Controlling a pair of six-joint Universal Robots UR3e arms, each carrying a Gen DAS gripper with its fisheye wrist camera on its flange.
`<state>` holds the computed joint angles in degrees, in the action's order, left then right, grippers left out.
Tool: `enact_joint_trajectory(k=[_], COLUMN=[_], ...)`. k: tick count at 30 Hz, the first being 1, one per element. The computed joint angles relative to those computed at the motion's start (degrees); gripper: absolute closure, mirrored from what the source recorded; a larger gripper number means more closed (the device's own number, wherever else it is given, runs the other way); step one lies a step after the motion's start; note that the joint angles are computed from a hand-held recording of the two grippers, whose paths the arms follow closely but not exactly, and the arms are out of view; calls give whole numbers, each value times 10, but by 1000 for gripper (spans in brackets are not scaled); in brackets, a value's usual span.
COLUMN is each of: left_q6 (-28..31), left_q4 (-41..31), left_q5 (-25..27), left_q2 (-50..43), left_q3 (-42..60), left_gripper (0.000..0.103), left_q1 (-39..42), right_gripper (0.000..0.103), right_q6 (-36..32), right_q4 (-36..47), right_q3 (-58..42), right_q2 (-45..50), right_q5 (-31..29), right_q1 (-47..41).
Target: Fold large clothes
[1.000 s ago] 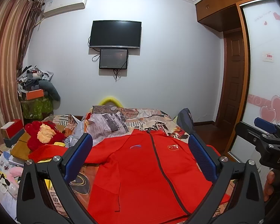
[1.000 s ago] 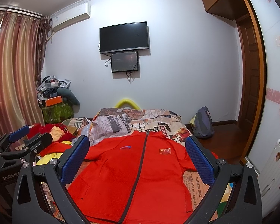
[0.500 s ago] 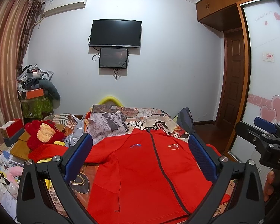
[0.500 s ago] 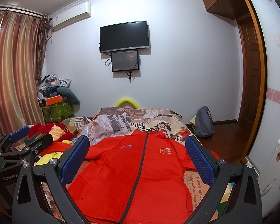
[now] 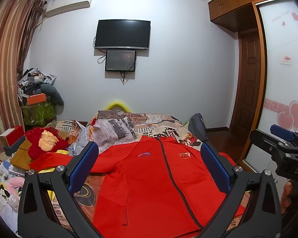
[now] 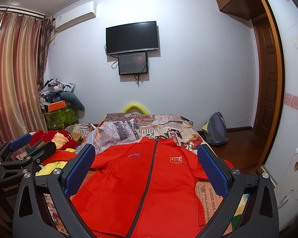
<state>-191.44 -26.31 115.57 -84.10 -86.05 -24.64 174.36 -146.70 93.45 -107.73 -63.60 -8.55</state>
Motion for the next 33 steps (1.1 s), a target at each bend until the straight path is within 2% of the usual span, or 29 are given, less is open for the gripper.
enact_joint_trajectory(k=[10,17,23,27,33], left_q6=[1,21,15,14,13], left_q4=[-8,7,-23,-44,-90], left_q5=[-28,-46,-112,-178,-253], left_q2=[-25,-69,-139,-192,-271], left_q3=[21,44,93,124,175], left_gripper=[0,0,0,0,0], left_q1=[41,111,207,278,380], right_gripper=[1,1,1,1,1], right_q6=[-1,-2,1,-5,-17], right_q4=[5,-13,-12,-2,84], right_q3=[-29,-92,-187,-254,-420], right_q2=[43,134,246,319,453], right_q5=[-22,-70,-106,-132,-166], right_q1=[16,53,79,92,113])
